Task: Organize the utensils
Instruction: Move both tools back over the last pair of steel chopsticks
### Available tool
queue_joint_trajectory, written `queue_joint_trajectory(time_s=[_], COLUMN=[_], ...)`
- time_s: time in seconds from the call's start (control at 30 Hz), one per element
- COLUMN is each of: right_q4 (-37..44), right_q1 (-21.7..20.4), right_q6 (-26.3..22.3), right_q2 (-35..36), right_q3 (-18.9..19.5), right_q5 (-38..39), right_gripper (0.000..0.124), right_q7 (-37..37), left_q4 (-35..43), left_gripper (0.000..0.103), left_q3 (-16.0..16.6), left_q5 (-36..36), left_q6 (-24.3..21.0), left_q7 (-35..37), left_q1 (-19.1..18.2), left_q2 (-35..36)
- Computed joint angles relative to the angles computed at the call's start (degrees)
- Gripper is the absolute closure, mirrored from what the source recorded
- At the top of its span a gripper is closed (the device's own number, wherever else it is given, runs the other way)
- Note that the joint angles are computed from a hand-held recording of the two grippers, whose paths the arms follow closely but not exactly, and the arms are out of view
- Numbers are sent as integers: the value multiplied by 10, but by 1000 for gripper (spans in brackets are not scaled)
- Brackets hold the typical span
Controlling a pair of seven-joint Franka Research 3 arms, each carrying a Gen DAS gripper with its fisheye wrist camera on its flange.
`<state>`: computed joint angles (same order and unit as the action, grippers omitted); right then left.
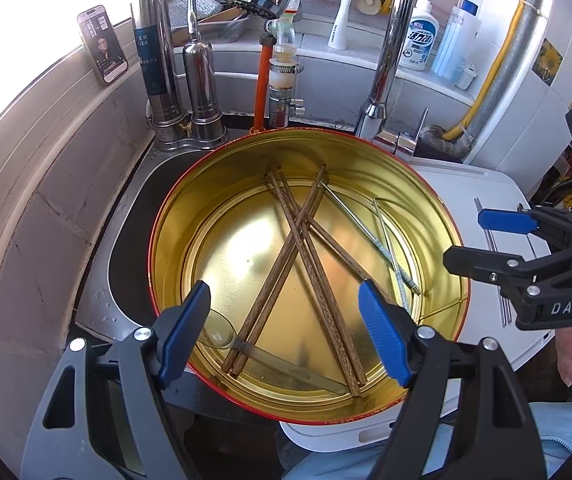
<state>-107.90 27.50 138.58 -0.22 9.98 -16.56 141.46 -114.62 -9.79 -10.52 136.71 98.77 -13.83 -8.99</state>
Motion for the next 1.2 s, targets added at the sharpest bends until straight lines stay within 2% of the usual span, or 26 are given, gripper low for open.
queue_joint_trajectory(time_s=[0.33, 0.47, 0.6, 0.9, 1.0, 1.17, 1.2], right_q4=[-67, -115, -173, -316, -350, -370, -367], right_q1=[-13, -27, -46, -105, -128, -146, -147], right_q6=[36, 43, 46, 72, 64, 47, 42], right_q2=[-47, -85, -132, -259, -296, -308, -300], right_q3=[6, 16, 28, 47, 48, 25, 18], right_q5=[16, 10, 0, 45, 64, 112, 122], right_gripper=[36, 36, 36, 36, 36, 37, 40], right_q7=[23, 38, 55, 97, 104, 72, 57], left_q4=[11, 11, 15, 83, 106, 152, 162], left_gripper=[28, 28, 28, 28, 28, 28, 28], left_q3=[-4, -8, -11, -50, -65, -90, -95], left_q5=[-23, -39, -78, -77, -66, -33, -22], left_q6=[-10, -11, -11, -37, -51, -82, -84], left_q7=[4, 0, 30, 56, 61, 68, 64], left_q1=[-6, -13, -29, -64, -77, -100, -105], left_q2=[8, 7, 8, 59, 79, 127, 138])
